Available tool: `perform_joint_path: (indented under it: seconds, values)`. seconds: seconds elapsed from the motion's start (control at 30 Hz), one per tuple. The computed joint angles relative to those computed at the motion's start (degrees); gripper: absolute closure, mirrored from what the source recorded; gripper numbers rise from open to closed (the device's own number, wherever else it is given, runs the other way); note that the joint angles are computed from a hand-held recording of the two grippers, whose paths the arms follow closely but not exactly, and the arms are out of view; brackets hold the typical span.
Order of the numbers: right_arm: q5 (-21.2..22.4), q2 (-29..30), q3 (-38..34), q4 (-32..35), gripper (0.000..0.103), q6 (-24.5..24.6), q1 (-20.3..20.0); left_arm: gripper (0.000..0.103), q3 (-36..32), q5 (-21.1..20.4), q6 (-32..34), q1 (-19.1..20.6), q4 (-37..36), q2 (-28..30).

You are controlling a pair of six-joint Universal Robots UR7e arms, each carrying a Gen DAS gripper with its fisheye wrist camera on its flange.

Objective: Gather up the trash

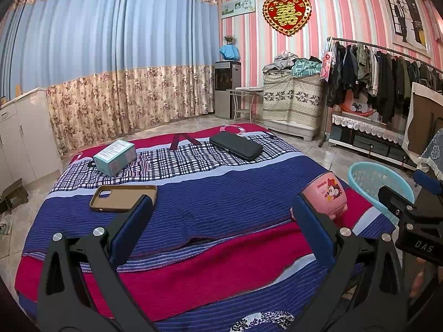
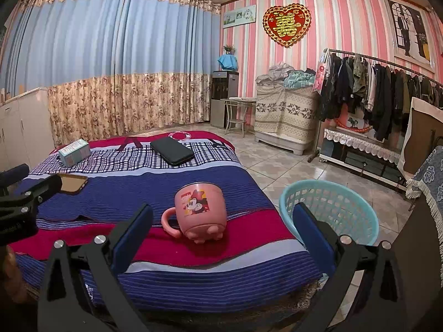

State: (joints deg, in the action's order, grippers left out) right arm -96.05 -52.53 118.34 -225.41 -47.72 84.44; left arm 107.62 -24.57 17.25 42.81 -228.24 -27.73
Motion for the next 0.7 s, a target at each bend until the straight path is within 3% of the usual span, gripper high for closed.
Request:
perform_joint_path:
  seconds: [0.7]
  values:
    - [-0.05,0.37,-0.02,-0.37,0.005,-0.21,-0.01,0.006,0.15,0.04,0.26,-0.01,-0.55,0.04]
